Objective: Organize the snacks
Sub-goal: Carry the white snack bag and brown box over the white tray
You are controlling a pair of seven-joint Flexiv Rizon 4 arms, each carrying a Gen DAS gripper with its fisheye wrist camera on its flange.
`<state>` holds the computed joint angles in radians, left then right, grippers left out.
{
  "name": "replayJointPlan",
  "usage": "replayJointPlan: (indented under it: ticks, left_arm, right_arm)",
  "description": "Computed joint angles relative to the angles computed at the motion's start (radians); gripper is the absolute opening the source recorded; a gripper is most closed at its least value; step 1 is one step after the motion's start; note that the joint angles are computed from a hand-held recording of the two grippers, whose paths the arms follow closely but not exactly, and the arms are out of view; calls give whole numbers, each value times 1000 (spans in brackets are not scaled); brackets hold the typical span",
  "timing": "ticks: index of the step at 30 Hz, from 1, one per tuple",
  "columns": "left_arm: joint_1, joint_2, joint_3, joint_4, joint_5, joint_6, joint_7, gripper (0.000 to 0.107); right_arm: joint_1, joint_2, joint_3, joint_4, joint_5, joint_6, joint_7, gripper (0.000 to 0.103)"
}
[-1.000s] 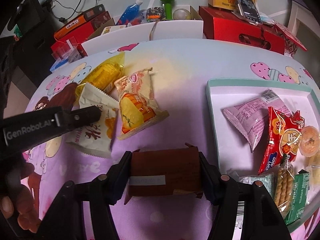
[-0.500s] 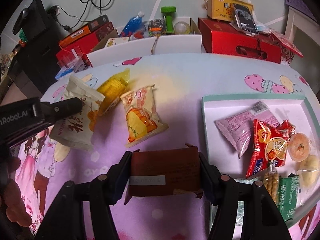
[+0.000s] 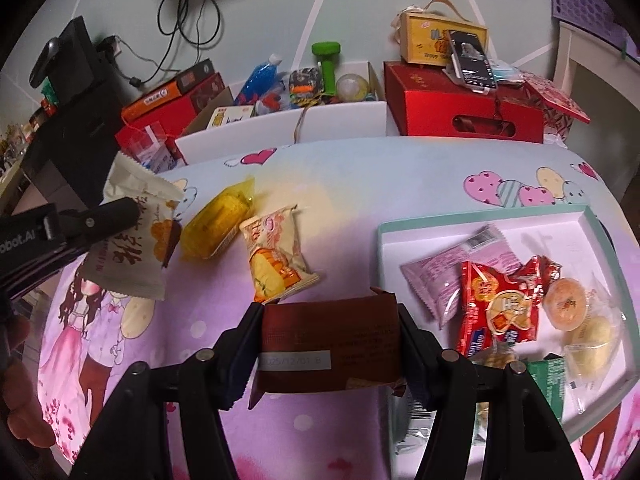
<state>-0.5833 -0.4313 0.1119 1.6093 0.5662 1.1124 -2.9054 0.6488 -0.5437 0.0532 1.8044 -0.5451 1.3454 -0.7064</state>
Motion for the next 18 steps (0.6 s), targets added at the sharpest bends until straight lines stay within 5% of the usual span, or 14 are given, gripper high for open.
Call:
replayJointPlan:
  ticks: [10, 18]
  left_arm:
    - [-16, -34, -23, -77, -5, 20, 61, 19]
    - [-35, -149, -68, -208, -115, 46, 264, 19]
  right_arm:
    - [-19, 61, -83, 70, -45, 31, 120, 66]
    - [-83, 115, -140, 145, -88, 57, 260, 66]
